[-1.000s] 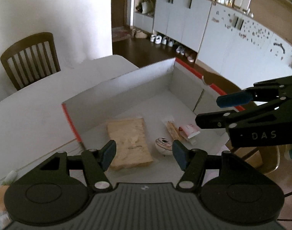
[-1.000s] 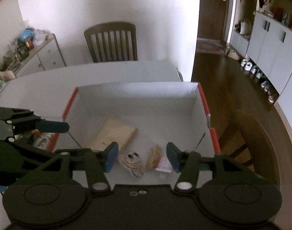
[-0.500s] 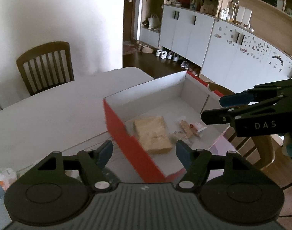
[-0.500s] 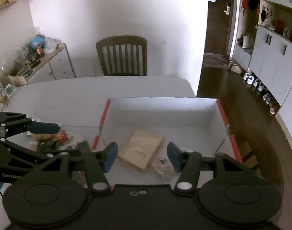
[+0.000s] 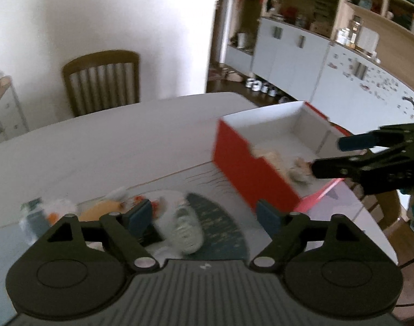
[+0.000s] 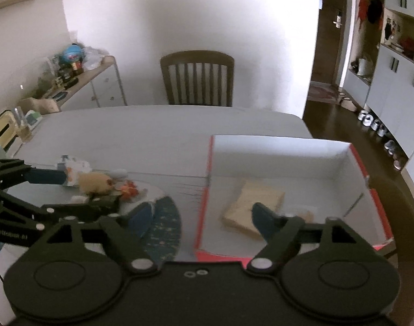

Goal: Organize objects
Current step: 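Move both tools back from the box to the table pile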

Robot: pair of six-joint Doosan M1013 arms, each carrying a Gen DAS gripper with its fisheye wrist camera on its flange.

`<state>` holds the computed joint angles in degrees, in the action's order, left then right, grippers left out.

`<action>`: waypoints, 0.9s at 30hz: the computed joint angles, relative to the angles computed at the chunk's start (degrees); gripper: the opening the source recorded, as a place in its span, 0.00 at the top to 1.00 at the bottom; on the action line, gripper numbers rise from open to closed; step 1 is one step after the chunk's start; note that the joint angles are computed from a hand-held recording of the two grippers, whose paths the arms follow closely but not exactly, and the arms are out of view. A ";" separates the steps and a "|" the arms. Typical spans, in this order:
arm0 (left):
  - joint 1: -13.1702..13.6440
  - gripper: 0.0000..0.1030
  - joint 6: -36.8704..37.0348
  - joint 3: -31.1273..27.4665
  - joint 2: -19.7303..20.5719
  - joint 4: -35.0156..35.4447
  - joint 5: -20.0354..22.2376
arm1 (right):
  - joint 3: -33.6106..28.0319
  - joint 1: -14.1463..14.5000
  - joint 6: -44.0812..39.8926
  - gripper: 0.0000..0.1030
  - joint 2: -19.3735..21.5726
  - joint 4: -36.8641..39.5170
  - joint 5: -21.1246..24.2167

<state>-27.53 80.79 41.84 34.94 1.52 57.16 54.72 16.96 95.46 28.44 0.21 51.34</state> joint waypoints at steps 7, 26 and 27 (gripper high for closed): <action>2.25 0.01 -2.83 6.48 -2.99 2.19 -1.18 | -2.32 2.04 1.76 0.17 1.80 -1.44 1.64; 4.97 0.01 -9.78 12.42 -2.44 9.31 0.39 | -15.18 5.71 6.17 0.18 12.81 -6.00 12.70; 5.01 0.01 -10.00 12.43 -2.25 9.44 0.38 | -15.93 5.75 6.41 0.18 13.46 -6.26 13.46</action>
<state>-22.52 70.79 54.28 32.69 10.96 57.53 38.79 22.71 101.86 41.90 -6.05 64.81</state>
